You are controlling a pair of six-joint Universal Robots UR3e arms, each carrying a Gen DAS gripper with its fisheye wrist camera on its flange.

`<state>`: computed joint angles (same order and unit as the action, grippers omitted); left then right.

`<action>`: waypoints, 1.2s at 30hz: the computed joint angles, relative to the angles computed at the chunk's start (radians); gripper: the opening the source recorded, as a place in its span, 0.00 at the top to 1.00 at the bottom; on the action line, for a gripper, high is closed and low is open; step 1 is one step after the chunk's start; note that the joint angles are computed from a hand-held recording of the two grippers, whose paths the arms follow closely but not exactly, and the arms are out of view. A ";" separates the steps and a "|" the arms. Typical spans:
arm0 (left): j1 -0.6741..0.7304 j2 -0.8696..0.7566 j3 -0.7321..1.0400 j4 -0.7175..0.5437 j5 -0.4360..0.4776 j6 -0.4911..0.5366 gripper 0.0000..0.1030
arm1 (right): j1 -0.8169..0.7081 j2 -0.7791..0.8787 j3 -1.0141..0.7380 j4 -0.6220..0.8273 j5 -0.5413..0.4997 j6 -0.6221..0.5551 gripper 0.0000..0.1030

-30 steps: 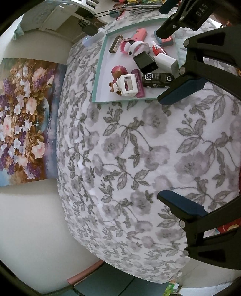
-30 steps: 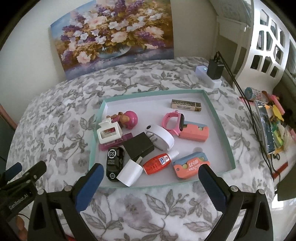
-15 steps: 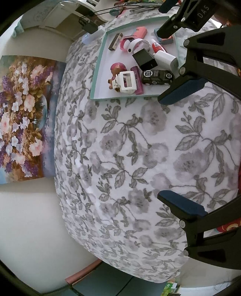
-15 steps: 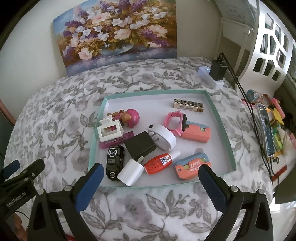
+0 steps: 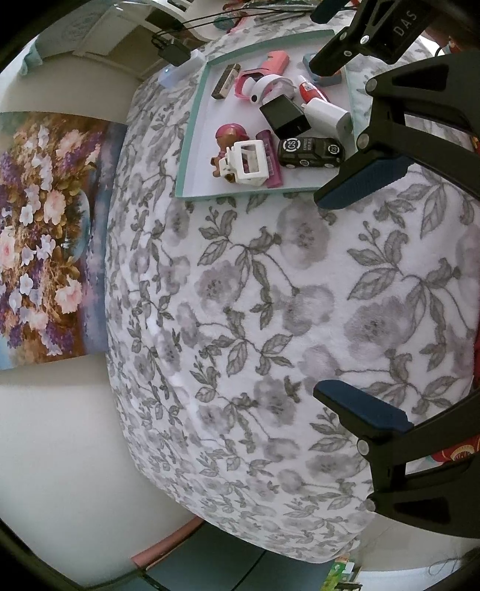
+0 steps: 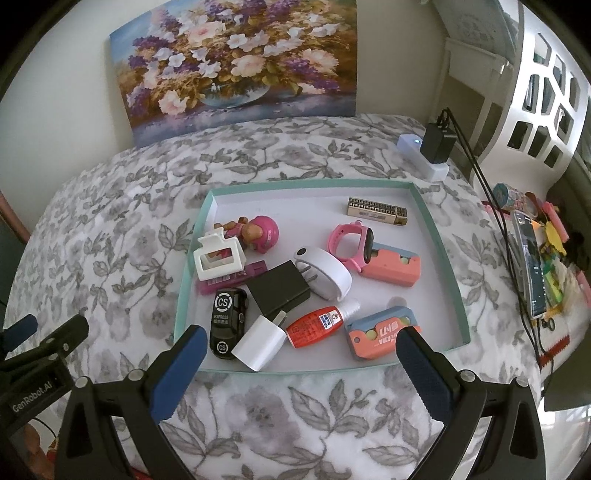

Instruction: Organize rigid objects

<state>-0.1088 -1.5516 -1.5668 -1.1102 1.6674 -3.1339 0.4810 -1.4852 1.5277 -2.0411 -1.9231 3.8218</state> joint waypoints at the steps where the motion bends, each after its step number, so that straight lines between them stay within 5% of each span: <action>1: 0.000 0.000 0.000 0.000 0.001 -0.001 0.09 | -0.001 -0.001 0.001 0.000 0.000 -0.001 0.00; 36: -0.005 -0.005 -0.001 0.001 0.003 -0.005 0.09 | -0.001 0.007 0.004 -0.004 0.003 -0.008 0.00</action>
<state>-0.1141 -1.5566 -1.5681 -1.1094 1.6708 -3.1387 0.4805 -1.4785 1.5320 -2.0452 -1.9204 3.8143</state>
